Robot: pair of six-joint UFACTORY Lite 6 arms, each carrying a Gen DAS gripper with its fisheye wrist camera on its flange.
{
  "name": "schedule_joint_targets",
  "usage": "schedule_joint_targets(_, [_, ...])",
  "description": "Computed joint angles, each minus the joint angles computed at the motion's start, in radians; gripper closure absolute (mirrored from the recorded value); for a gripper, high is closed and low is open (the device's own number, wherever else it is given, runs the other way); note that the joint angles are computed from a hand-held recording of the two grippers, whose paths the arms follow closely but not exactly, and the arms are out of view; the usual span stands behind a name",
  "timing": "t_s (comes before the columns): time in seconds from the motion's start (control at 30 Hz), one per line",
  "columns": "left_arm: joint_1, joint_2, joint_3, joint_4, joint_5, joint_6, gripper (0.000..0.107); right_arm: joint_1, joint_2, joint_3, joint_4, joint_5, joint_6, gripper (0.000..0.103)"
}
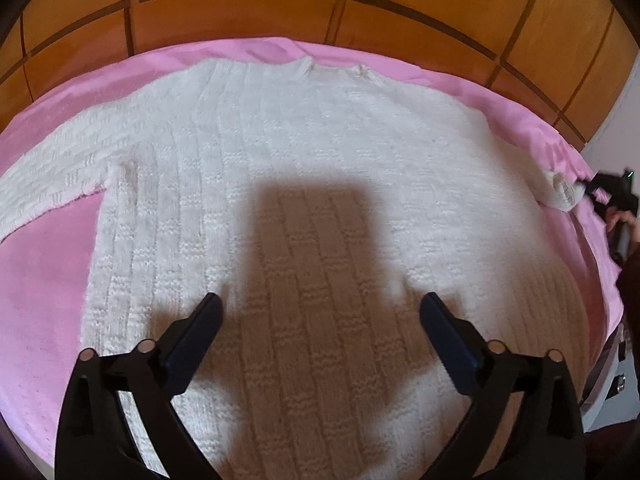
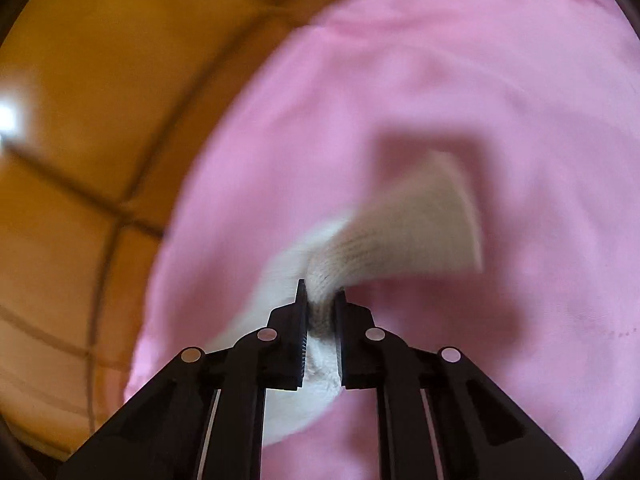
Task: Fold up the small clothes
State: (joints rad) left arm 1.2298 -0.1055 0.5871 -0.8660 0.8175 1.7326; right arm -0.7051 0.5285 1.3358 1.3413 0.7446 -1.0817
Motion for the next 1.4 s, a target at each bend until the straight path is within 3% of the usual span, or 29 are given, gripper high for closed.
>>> schedule_joint_targets(0.17, [-0.012,0.067,0.066,-0.005,0.005,-0.043,0.006,0.219,-0.211,-0.047,-0.025,0.028,0.023,0.092])
schedule_joint_targets(0.27, [0.0,0.125,0.14,-0.005,0.055,-0.087,0.006,0.435,-0.26,-0.034,-0.05,-0.037,0.084,0.092])
schedule_joint_targets(0.47, [0.025,0.237,0.277,-0.01,0.136,-0.164,0.006,0.879,-0.128,0.084,-0.132,-0.204,0.246,0.092])
schedule_joint_targets(0.63, [0.017,0.337,0.397,-0.014,0.224,-0.237,0.006,1.111,0.021,0.22,-0.269,-0.262,0.392,0.092])
schedule_joint_targets(0.67, [0.01,0.348,0.411,-0.016,0.229,-0.252,0.006,1.146,0.046,0.246,-0.297,-0.271,0.414,0.083])
schedule_joint_targets(0.7, [0.0,0.363,0.428,-0.019,0.239,-0.269,0.006,1.169,0.034,0.23,-0.301,-0.281,0.42,0.06])
schedule_joint_targets(0.73, [-0.014,0.383,0.451,-0.025,0.25,-0.292,0.006,1.188,0.017,0.216,-0.277,-0.293,0.407,0.05])
schedule_joint_targets(0.77, [-0.028,0.397,0.467,-0.031,0.254,-0.31,0.008,1.199,-0.018,0.164,-0.214,-0.314,0.353,0.042])
schedule_joint_targets(0.83, [-0.06,0.442,0.514,-0.045,0.266,-0.35,0.01,1.182,-0.088,0.079,-0.125,-0.307,0.264,0.042])
schedule_joint_targets(1.0, [-0.146,0.537,0.606,-0.053,0.233,-0.449,0.021,1.05,-0.312,-0.222,0.033,-0.288,0.059,0.037])
schedule_joint_targets(1.2, [-0.27,0.684,0.745,-0.07,0.168,-0.568,0.046,0.845,-0.537,-0.545,0.004,-0.298,0.005,0.037])
schedule_joint_targets(1.23, [-0.288,0.704,0.77,-0.075,0.161,-0.583,0.054,0.807,-0.556,-0.579,0.004,-0.289,-0.01,0.037])
schedule_joint_targets(1.3, [-0.329,0.728,0.803,-0.095,0.136,-0.588,0.081,0.743,-0.576,-0.618,0.005,-0.276,-0.026,0.037])
schedule_joint_targets(1.33, [-0.338,0.735,0.816,-0.097,0.132,-0.59,0.102,0.725,-0.578,-0.622,0.008,-0.271,-0.033,0.037])
schedule_joint_targets(1.4, [-0.351,0.727,0.828,-0.128,0.112,-0.581,0.101,0.713,-0.572,-0.611,0.019,-0.275,-0.037,0.037])
